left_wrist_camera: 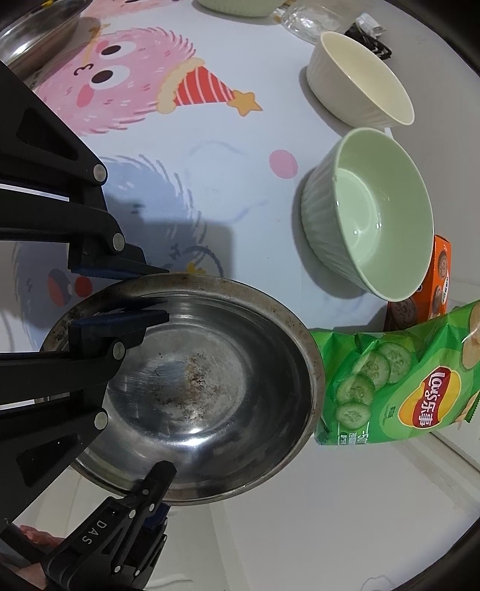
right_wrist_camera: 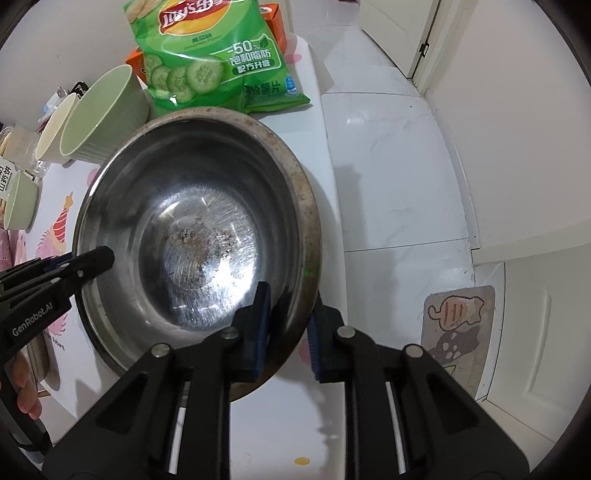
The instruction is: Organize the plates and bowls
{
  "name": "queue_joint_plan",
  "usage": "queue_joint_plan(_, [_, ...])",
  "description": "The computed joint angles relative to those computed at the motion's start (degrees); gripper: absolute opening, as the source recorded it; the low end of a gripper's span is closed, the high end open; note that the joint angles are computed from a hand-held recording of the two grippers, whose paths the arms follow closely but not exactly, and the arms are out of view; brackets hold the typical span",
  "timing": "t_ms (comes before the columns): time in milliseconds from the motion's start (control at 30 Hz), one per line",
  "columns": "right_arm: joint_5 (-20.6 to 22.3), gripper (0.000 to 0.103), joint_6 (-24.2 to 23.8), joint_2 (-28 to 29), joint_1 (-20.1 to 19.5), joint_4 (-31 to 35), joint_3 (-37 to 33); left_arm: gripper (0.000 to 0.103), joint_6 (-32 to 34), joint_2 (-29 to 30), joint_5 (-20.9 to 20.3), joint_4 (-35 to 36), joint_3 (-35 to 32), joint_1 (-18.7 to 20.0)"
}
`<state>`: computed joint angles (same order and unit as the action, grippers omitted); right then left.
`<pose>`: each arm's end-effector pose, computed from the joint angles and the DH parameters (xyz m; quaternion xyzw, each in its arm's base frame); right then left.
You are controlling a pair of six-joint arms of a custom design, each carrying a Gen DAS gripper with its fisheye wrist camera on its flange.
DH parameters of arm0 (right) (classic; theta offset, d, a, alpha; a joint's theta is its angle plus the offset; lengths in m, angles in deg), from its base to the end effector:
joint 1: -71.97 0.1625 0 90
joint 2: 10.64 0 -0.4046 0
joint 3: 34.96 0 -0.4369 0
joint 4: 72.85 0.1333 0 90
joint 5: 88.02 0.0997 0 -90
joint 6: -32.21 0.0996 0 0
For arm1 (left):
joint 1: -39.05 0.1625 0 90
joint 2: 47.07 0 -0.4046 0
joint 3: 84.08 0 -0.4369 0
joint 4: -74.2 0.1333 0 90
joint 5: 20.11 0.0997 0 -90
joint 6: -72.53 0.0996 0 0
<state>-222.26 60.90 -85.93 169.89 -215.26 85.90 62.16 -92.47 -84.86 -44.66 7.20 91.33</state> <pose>0.1343 -0.5024 0.1829 -0.1888 -0.9055 0.1705 0.3395 -0.2630 -0.6274 0.0216 0.2596 0.9301 0.0438 0.2562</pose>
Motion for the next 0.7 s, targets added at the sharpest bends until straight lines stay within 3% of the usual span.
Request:
queue_joint_plan(333, [-1.2, 0.020, 2.0, 1.9, 3.9, 0.0, -1.0, 0.014, 0.9, -5.1, 0.9, -0.5, 2.8, 0.6])
queue_joint_plan(700, [-2.8, 0.020, 4.4, 9.0, 11.9, 2.1, -6.8, 0.014, 0.7, -16.9, 3.1, 0.2, 8.4, 1.7])
